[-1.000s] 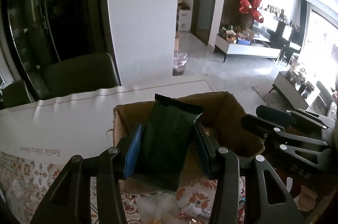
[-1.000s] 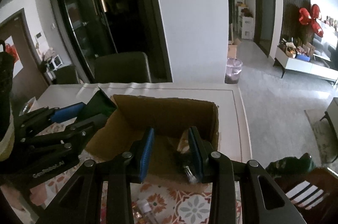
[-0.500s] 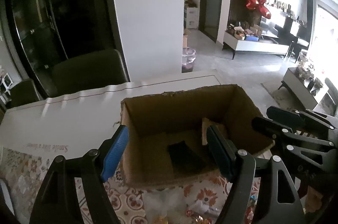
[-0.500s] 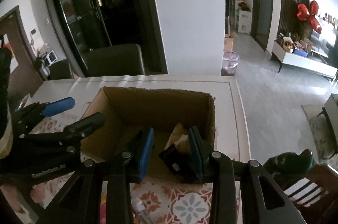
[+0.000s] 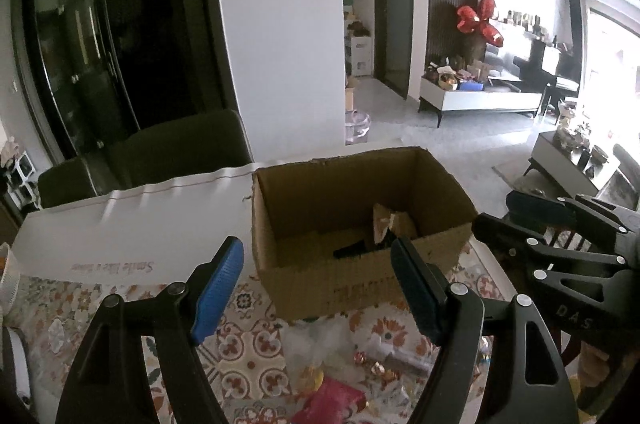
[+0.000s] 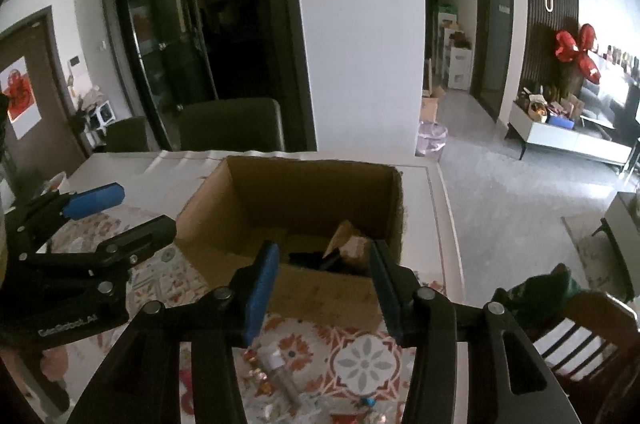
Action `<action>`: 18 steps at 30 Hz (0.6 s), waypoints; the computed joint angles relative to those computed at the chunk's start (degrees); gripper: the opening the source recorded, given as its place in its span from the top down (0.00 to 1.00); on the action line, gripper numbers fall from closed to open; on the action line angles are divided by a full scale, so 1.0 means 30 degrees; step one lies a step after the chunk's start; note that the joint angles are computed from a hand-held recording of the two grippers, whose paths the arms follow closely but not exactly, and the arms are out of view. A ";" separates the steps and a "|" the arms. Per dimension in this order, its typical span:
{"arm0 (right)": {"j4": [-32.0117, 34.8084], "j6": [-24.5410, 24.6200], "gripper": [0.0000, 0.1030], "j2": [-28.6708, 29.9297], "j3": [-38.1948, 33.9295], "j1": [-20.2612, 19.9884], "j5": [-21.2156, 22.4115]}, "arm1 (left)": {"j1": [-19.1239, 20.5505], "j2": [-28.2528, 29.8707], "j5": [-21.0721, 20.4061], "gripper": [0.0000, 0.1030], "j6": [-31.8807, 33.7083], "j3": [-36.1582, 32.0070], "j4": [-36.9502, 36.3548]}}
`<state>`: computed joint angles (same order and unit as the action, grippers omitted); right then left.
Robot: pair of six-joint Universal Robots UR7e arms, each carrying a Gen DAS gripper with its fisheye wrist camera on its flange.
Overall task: Organize snacks
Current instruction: 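Withdraw both tools from the box toward the remaining snacks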
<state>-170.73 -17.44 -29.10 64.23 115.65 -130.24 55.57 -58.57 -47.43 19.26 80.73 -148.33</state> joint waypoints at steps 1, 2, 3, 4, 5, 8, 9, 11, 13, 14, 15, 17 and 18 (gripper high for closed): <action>-0.0427 -0.0118 0.53 -0.0137 0.0464 0.0081 0.0005 | -0.0051 -0.0226 0.0004 0.27 0.0019 0.0308 -0.0145; -0.0684 -0.0114 0.53 -0.0247 0.0817 0.0167 0.0009 | -0.0117 -0.0527 -0.0019 0.27 0.0089 0.0740 -0.0331; -0.0869 -0.0104 0.53 -0.0330 0.1069 0.0221 0.0032 | -0.0151 -0.0743 -0.0015 0.27 0.0184 0.1072 -0.0533; -0.1174 -0.0072 0.53 -0.0442 0.1424 0.0309 0.0027 | -0.0211 -0.1047 -0.0018 0.27 0.0336 0.1542 -0.0832; -0.1538 -0.0063 0.53 -0.0525 0.1758 0.0391 -0.0003 | -0.0299 -0.1255 0.0010 0.27 0.0393 0.1873 -0.1007; -0.2269 -0.0064 0.53 -0.0748 0.2605 0.0593 -0.0081 | -0.0443 -0.1898 0.0094 0.27 0.0653 0.2921 -0.1728; -0.2742 -0.0303 0.53 -0.0768 0.2901 0.0705 -0.0274 | -0.0482 -0.2093 0.0111 0.26 0.0704 0.3247 -0.1951; -0.3489 -0.0641 0.53 -0.0822 0.3333 0.0845 -0.0537 | -0.0579 -0.2542 0.0219 0.26 0.0933 0.4036 -0.2540; -0.4259 -0.0837 0.52 -0.0888 0.3837 0.0995 -0.0779 | -0.0678 -0.2931 0.0400 0.26 0.1122 0.4811 -0.3154; -0.4696 -0.0957 0.47 -0.0887 0.4058 0.1056 -0.0914 | -0.0719 -0.3084 0.0449 0.26 0.1142 0.5151 -0.3405; -0.5294 -0.1181 0.46 -0.0861 0.4305 0.1117 -0.1089 | -0.0740 -0.3266 0.0469 0.26 0.1111 0.5499 -0.3632; -0.6383 -0.1720 0.45 -0.0817 0.4747 0.1213 -0.1417 | -0.0753 -0.3620 0.0406 0.26 0.1072 0.6159 -0.3972; -0.6743 -0.1845 0.45 -0.0833 0.4981 0.1254 -0.1517 | -0.0766 -0.3832 0.0298 0.26 0.1067 0.6513 -0.4066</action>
<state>-190.96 -22.97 -31.60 79.17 119.41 -134.79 53.27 -70.07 -46.53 22.46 100.27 -160.53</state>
